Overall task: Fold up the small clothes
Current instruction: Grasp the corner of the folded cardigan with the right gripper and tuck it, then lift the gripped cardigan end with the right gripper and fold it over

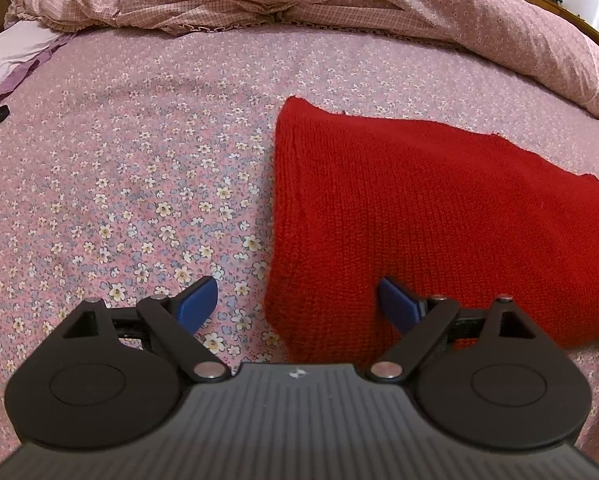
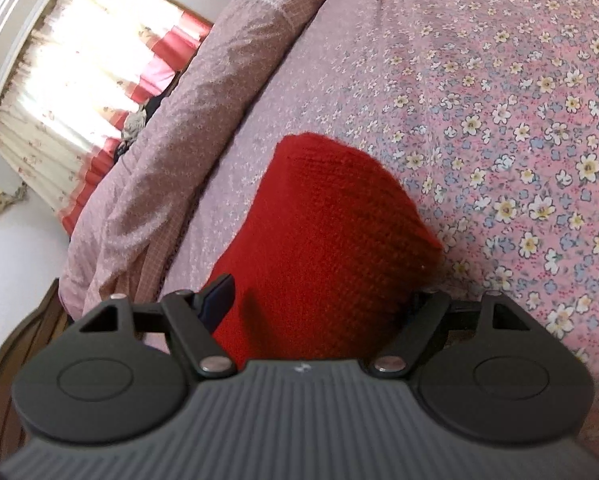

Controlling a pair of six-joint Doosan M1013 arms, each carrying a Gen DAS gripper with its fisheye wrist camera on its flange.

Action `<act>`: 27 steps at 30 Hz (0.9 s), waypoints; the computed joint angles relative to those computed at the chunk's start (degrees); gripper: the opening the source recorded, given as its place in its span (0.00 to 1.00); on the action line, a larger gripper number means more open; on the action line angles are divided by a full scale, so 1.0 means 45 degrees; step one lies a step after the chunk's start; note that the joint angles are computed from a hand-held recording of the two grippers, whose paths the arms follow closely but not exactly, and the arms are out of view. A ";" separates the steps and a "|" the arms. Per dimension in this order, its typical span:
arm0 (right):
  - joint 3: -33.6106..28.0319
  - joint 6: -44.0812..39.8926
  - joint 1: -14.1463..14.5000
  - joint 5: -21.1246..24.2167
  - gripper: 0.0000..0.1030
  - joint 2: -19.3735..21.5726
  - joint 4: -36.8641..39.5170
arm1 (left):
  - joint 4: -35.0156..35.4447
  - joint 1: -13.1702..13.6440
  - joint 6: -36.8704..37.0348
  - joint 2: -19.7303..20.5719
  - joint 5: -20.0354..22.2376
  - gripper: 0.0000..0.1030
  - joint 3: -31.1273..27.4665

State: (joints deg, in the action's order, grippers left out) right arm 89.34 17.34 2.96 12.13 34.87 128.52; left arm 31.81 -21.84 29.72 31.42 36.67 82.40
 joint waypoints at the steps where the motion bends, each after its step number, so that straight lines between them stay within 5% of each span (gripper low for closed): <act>1: -0.0069 0.0062 0.0026 -0.0144 0.71 0.0022 0.0075 | -0.0019 0.0007 0.0032 -0.0004 -0.0015 0.88 0.0006; 5: -0.0067 -0.0123 0.0047 -0.0513 0.51 0.0030 0.0605 | -0.0190 0.0041 0.0141 -0.0020 -0.0047 0.89 0.0005; 12: -0.0096 0.0350 -0.0020 -0.0530 0.34 -0.0025 -0.0700 | -0.0128 0.0025 0.0215 -0.0114 -0.0014 0.89 0.0071; 27: -0.0279 -0.8790 0.0420 -0.0409 0.30 -0.0626 0.3584 | -0.0351 0.0233 0.0470 -0.0510 -0.0130 0.89 0.0396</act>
